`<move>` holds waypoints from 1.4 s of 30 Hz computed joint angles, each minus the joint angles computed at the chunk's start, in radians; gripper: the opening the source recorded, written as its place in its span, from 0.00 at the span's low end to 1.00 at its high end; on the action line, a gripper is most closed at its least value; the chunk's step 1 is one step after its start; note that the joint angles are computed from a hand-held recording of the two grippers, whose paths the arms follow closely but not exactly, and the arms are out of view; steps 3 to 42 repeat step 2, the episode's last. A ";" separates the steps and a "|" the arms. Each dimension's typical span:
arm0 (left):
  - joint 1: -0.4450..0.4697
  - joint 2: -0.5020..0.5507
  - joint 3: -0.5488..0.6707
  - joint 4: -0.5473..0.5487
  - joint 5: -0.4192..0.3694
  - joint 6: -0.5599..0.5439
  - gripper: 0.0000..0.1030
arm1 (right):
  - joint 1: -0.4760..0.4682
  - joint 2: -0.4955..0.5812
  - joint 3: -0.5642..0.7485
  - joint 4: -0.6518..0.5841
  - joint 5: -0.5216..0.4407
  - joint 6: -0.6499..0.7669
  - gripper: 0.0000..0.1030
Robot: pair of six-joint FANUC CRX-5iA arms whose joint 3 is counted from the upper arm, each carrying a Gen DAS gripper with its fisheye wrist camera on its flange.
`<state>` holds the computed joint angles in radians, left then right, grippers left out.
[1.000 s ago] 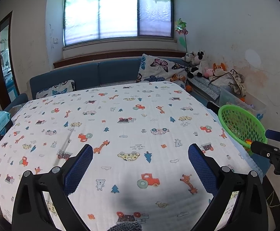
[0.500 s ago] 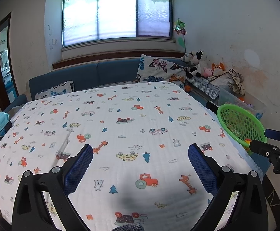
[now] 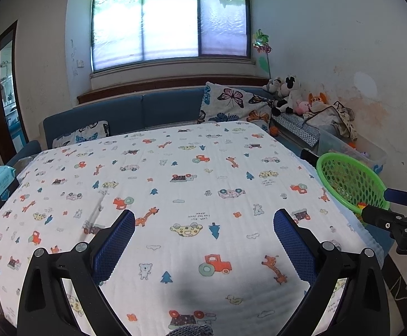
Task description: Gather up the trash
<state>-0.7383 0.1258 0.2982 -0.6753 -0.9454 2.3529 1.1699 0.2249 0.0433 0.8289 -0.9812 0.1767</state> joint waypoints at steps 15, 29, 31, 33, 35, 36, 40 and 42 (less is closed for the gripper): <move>0.000 -0.002 -0.005 0.000 0.004 0.001 0.93 | 0.000 0.002 0.001 -0.001 0.002 0.003 0.96; 0.000 -0.002 -0.005 0.000 0.004 0.001 0.93 | 0.000 0.002 0.001 -0.001 0.002 0.003 0.96; 0.000 -0.002 -0.005 0.000 0.004 0.001 0.93 | 0.000 0.002 0.001 -0.001 0.002 0.003 0.96; 0.000 -0.002 -0.005 0.000 0.004 0.001 0.93 | 0.000 0.002 0.001 -0.001 0.002 0.003 0.96; 0.000 -0.002 -0.005 0.000 0.004 0.001 0.93 | 0.000 0.002 0.001 -0.001 0.002 0.003 0.96; 0.000 -0.002 -0.005 0.000 0.004 0.001 0.93 | 0.000 0.002 0.001 -0.001 0.002 0.003 0.96; 0.000 -0.002 -0.005 0.000 0.004 0.001 0.93 | 0.000 0.002 0.001 -0.001 0.002 0.003 0.96; 0.000 -0.002 -0.005 0.000 0.004 0.001 0.93 | 0.000 0.002 0.001 -0.001 0.002 0.003 0.96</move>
